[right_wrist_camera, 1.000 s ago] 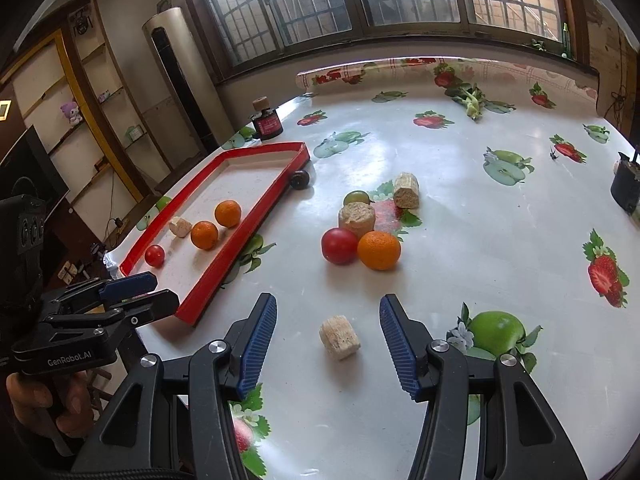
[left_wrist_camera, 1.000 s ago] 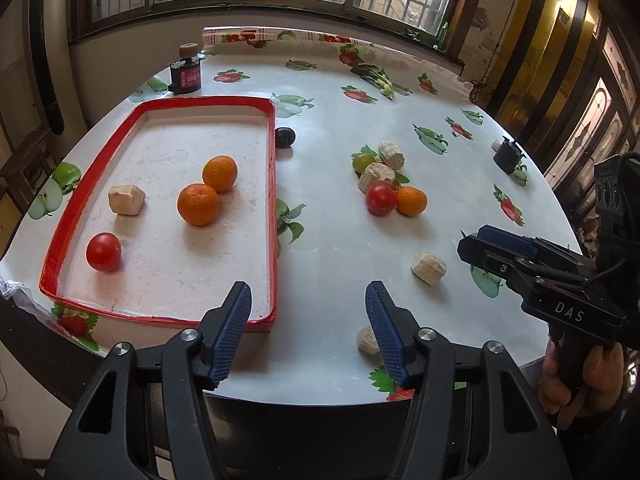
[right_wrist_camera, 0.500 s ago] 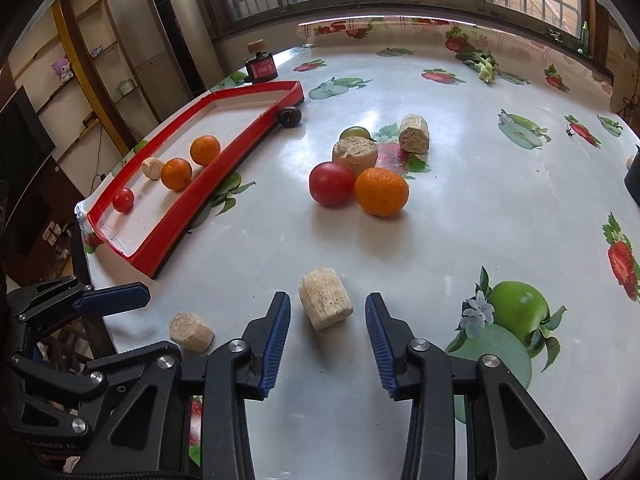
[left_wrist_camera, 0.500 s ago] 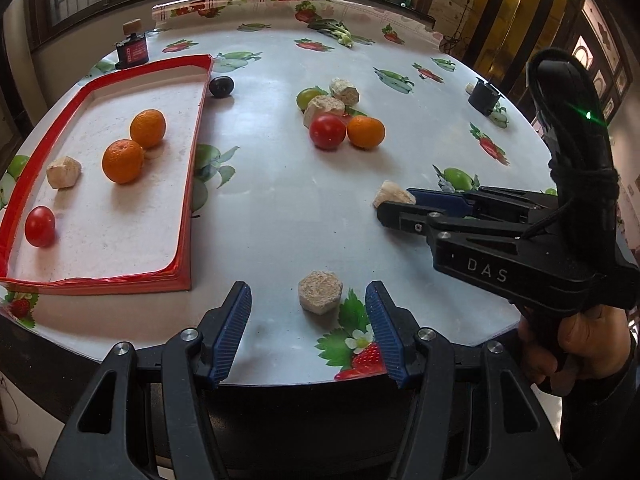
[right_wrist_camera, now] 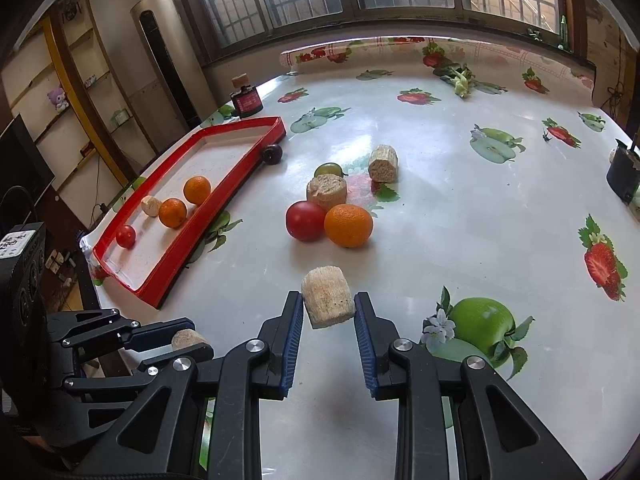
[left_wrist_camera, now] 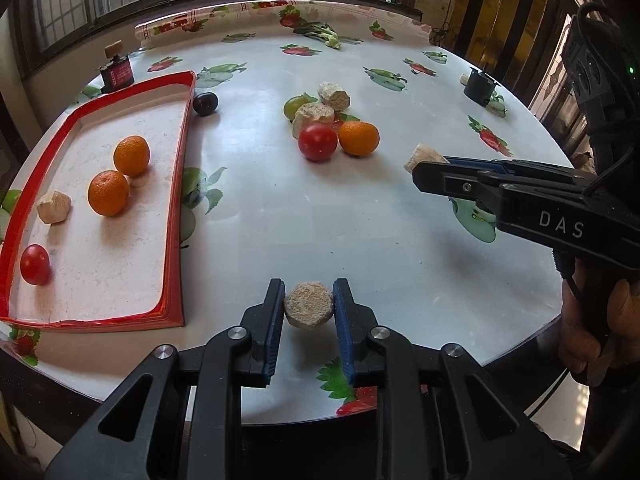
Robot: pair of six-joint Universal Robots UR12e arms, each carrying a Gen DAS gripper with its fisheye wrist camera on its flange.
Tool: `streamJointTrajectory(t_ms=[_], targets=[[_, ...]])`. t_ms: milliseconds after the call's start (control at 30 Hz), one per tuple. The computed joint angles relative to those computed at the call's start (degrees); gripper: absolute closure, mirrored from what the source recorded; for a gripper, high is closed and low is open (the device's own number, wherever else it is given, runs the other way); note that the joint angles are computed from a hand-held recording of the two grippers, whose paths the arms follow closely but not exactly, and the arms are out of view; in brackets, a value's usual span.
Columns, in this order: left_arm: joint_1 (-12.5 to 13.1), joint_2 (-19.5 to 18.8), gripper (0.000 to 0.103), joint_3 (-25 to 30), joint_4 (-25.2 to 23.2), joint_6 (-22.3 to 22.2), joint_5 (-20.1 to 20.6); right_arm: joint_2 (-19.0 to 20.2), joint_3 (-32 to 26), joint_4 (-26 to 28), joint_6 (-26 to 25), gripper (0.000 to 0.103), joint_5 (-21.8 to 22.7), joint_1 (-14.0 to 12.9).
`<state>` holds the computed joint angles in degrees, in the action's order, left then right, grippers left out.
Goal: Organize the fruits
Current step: 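Carry the bread piece and cube toward the red tray with both tools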
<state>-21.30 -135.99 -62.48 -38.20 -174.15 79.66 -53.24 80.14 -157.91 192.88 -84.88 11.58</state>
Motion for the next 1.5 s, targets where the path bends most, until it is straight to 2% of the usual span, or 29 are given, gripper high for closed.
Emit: streamJointTrajectory(t_ms=[867, 1267, 1500], targets=[[2.2, -0.3, 0.081, 2.1, 3.8, -5.2, 1.8, 1.9, -4.3, 1.3, -2.2, 0.076, 2.6, 0.9], [3.2, -1.2, 0.081, 4.1, 3.3, -6.5, 2.7, 3.9, -8.3, 3.5, -3.6, 0.076, 3.3, 1.4], [3.9, -2.0, 0.081, 5.6, 2.3, -7.1, 3.8, 6.6, -13.5, 6.2, -5.3, 0.076, 4.3, 1.9]])
